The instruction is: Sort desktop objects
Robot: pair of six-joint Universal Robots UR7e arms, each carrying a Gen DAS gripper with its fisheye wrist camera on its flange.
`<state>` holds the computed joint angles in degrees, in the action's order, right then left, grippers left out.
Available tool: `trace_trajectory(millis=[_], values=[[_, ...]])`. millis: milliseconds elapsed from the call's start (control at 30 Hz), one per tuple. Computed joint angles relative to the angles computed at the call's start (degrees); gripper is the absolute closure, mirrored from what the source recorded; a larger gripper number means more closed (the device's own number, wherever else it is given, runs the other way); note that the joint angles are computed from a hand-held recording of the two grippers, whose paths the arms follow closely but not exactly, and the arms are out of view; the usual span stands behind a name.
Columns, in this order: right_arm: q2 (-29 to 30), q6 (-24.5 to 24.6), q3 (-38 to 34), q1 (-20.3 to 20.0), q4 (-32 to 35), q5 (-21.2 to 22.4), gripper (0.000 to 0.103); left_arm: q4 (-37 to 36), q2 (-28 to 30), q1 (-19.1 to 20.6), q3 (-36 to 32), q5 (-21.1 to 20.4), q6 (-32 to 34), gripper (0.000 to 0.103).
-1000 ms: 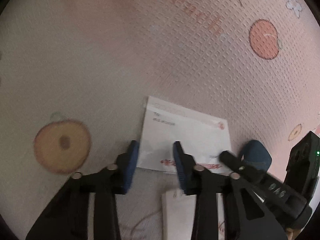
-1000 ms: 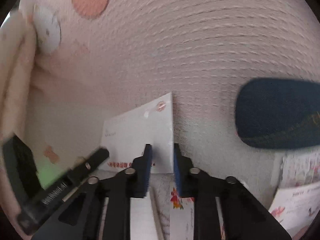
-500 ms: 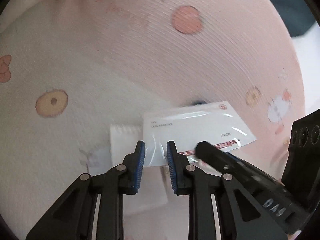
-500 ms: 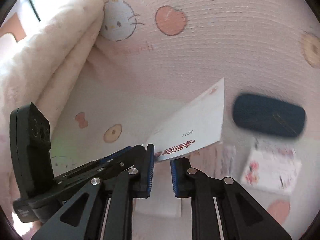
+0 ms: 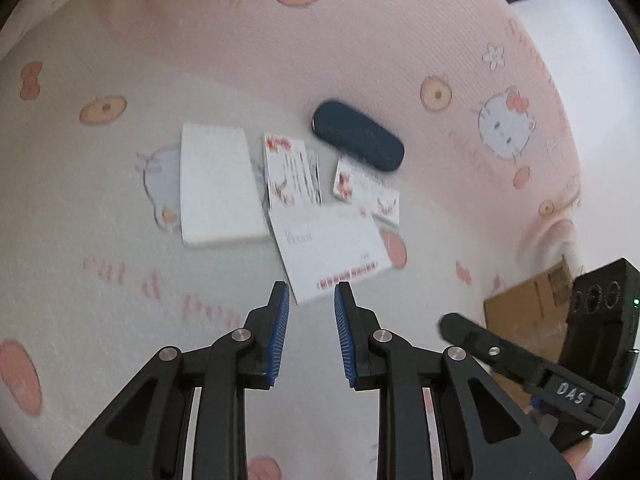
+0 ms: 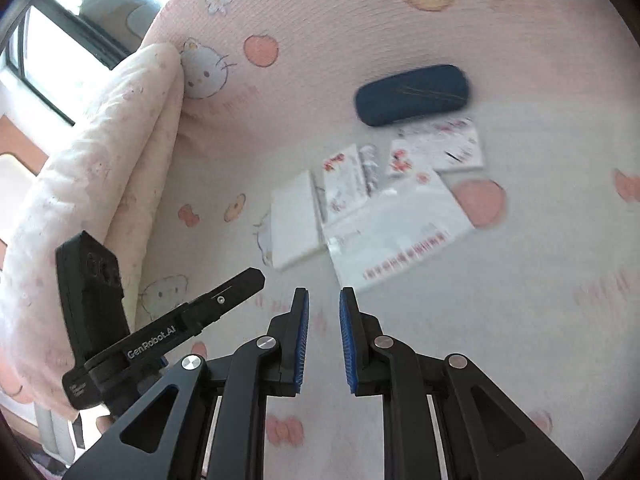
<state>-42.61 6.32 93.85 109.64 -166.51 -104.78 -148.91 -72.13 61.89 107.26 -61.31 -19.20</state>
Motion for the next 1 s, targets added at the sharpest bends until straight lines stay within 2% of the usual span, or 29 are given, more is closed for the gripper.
trace_trajectory(millis=[100, 167, 367, 467, 500, 667, 733, 900, 1000], values=[[-1.93, 2.00, 2.47, 0.00, -1.59, -1.33, 0.090, -1.06, -1.10, -0.09, 2.27, -1.25, -2.41, 0.074], [-2.87, 2.81, 3.34, 0.19, -2.27, -2.66, 0.090, -2.27, -1.01, 0.30, 2.89, -2.82, -4.60, 0.066], [-3.85, 2.34, 2.05, -0.31, -0.44, -5.17, 0.088, -5.39, -0.04, 0.98, 3.52, -4.26, -8.38, 0.059], [-3.65, 2.35, 1.45, -1.17, 0.95, -5.76, 0.074, -6.40, 1.53, 1.96, 2.67, -4.19, -9.12, 0.058], [-3.43, 2.37, 1.08, -1.56, 1.59, -5.62, 0.071, -6.57, 2.11, 2.54, 2.19, -4.42, -8.98, 0.058], [-1.09, 2.27, -1.73, -3.84, 4.40, -4.75, 0.070, -9.34, 5.21, 5.00, 0.79, -4.87, -10.39, 0.058], [0.09, 2.13, -3.10, -4.78, 5.14, -4.29, 0.070, -13.97, 5.90, 5.56, 1.85, -4.93, -12.06, 0.058], [3.12, 0.88, -7.00, -6.27, 7.01, -4.37, 0.069, -18.98, 7.98, 7.89, 1.95, -9.16, -15.38, 0.058], [5.32, -1.45, -10.24, -6.61, 8.43, -5.15, 0.069, -21.95, 9.10, 8.65, 1.74, -11.44, -13.25, 0.049]])
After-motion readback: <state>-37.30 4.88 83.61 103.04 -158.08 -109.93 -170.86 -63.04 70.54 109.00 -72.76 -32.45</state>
